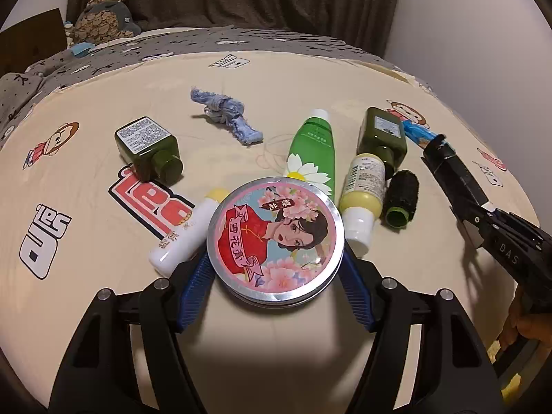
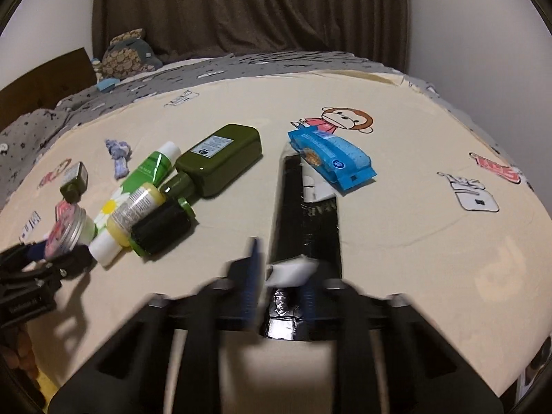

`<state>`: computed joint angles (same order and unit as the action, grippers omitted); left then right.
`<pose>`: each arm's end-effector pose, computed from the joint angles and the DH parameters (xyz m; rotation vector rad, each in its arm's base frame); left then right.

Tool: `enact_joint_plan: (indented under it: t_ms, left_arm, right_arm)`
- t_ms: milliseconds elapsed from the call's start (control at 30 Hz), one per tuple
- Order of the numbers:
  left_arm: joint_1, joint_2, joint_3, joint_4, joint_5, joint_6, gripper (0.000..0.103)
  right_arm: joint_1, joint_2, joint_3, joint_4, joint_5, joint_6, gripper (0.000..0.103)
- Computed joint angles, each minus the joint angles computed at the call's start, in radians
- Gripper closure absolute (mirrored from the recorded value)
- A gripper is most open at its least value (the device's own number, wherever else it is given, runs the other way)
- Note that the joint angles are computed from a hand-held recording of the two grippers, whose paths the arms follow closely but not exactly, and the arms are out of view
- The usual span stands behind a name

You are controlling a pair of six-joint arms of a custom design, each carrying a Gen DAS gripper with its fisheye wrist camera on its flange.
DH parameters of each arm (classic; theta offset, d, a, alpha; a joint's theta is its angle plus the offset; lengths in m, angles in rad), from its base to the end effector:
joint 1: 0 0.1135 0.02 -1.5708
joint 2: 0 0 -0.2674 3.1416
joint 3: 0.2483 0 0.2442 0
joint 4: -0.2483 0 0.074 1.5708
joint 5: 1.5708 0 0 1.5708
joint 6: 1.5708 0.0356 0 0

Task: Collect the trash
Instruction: 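Grasp the round portrait tin with the left tool while the right tool grasps the black remote, then lower the tin and remote into the bin and open both tools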

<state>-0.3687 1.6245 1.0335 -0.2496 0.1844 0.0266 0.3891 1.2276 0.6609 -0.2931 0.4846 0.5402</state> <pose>0.3121 -0.1276 0.2172 0.5605 2.3619 -0.3789 0.2198 0.0722 0.2089 0.3839 2.2768 -0.1255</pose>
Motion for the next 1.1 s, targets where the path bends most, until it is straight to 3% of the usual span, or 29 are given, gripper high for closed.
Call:
enact_joint_plan:
  t_ms: [33,267,533,733,900,1000,1100]
  left_arm:
    - [0.001,-0.007,-0.007,0.002,0.001,0.005,0.038]
    - [0.010,-0.125,-0.087,0.009,-0.003,0.047,0.038]
    - [0.078,-0.389,-0.185,-0.065,0.061,0.088,0.038]
    - [0.168,-0.581,-0.247,-0.170,0.132,0.148,0.038]
    - [0.247,-0.737,-0.304,-0.270,0.191,0.224,0.038]
    - [0.298,-0.807,-0.334,-0.347,0.243,0.281,0.037]
    - [0.338,-0.866,-0.370,-0.415,0.272,0.338,0.037]
  right_arm:
    - [0.007,-0.008,-0.002,-0.007,0.004,-0.001,0.096]
    - [0.108,-0.126,-0.002,-0.120,0.088,0.032,0.097]
    - [0.354,-0.277,0.018,-0.335,0.189,0.218,0.097]
    - [0.733,-0.247,0.104,-0.651,0.385,0.556,0.097]
    - [0.981,-0.165,0.169,-0.896,0.452,0.900,0.097]
    - [1.063,-0.114,0.176,-0.946,0.435,1.016,0.097]
    - [1.114,-0.088,0.156,-0.918,0.401,1.060,0.097]
